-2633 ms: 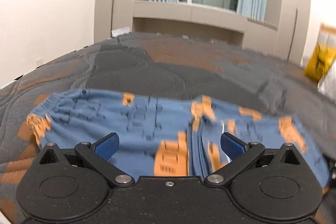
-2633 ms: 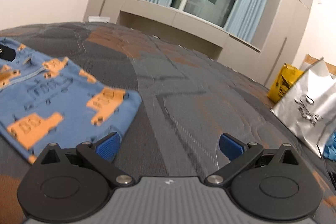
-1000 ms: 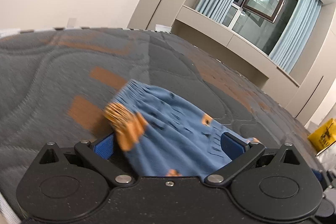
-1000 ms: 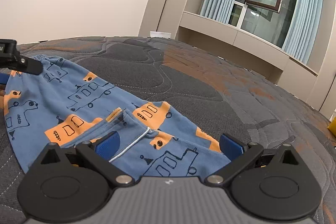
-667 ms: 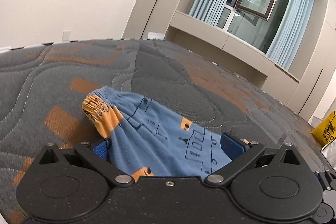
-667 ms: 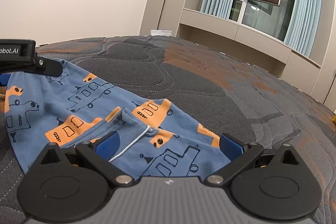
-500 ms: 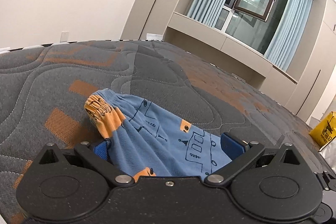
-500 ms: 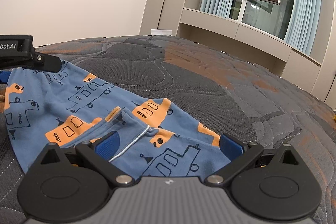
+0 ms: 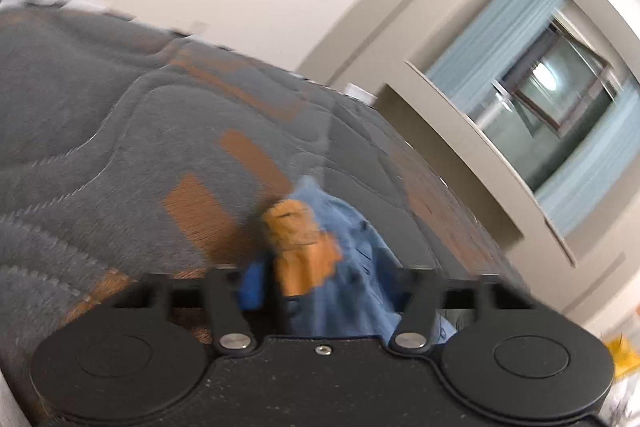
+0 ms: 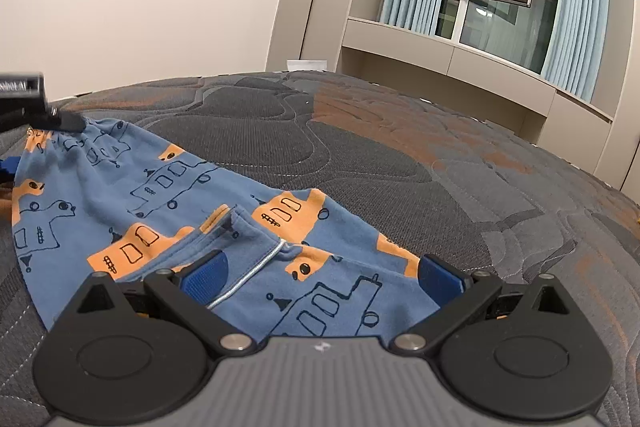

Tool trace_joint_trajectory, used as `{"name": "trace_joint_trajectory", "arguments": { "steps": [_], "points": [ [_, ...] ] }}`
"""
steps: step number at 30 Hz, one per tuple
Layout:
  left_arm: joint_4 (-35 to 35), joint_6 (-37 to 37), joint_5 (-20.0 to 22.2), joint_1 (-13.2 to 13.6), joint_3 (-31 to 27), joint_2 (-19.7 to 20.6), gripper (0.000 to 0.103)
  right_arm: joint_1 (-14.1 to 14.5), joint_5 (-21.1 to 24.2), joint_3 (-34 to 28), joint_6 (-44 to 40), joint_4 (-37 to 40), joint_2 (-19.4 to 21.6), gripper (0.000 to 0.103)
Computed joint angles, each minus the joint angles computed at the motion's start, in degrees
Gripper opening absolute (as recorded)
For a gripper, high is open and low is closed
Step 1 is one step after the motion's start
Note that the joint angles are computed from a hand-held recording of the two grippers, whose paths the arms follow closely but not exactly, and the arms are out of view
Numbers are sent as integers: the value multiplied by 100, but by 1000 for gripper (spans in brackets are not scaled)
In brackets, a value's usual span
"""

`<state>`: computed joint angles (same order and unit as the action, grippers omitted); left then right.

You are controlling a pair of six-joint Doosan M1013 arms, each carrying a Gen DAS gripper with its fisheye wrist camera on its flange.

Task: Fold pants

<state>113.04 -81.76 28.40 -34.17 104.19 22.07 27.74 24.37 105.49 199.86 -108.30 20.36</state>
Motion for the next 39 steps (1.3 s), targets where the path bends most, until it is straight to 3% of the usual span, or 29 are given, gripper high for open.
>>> {"name": "trace_joint_trajectory", "arguments": {
  "steps": [2,6,10,15,21,24,29,32,34,37,39],
  "points": [
    [-14,-244,-63,31,6,6,28,-2,32,39,295,-230,-14,103],
    [-311,541,143,-101,-120,-25,17,-44,146,233,1549,-1184,-131,103],
    [173,1265,340,-317,-268,-107,17,-158,448,648,3175,-2183,-414,103],
    [1143,2152,266,-694,-442,-153,17,-244,915,1030,2813,-1281,-698,103],
    [1953,3226,-808,-1075,-687,-34,17,-491,1266,1520,2831,-535,-1038,103],
    [1310,4363,-1366,-1249,-851,128,17,-639,1299,1742,3324,-663,-1201,103],
    [-1081,7127,-1612,-1397,-1075,406,20,-869,998,1907,3768,-767,-1315,103],
    [-1360,7429,-1746,-1364,-1054,417,51,-979,612,1963,4028,-926,-1329,103],
    [-549,6705,-1790,-1343,-950,366,78,-993,562,1978,4294,-1165,-1332,103],
    [581,6142,-1088,-1515,-712,326,88,-1035,414,1964,4493,-1363,-1326,103],
    [574,6580,-761,-1594,-618,305,89,-1014,448,1937,4541,-1358,-1302,103]
  ]
}}
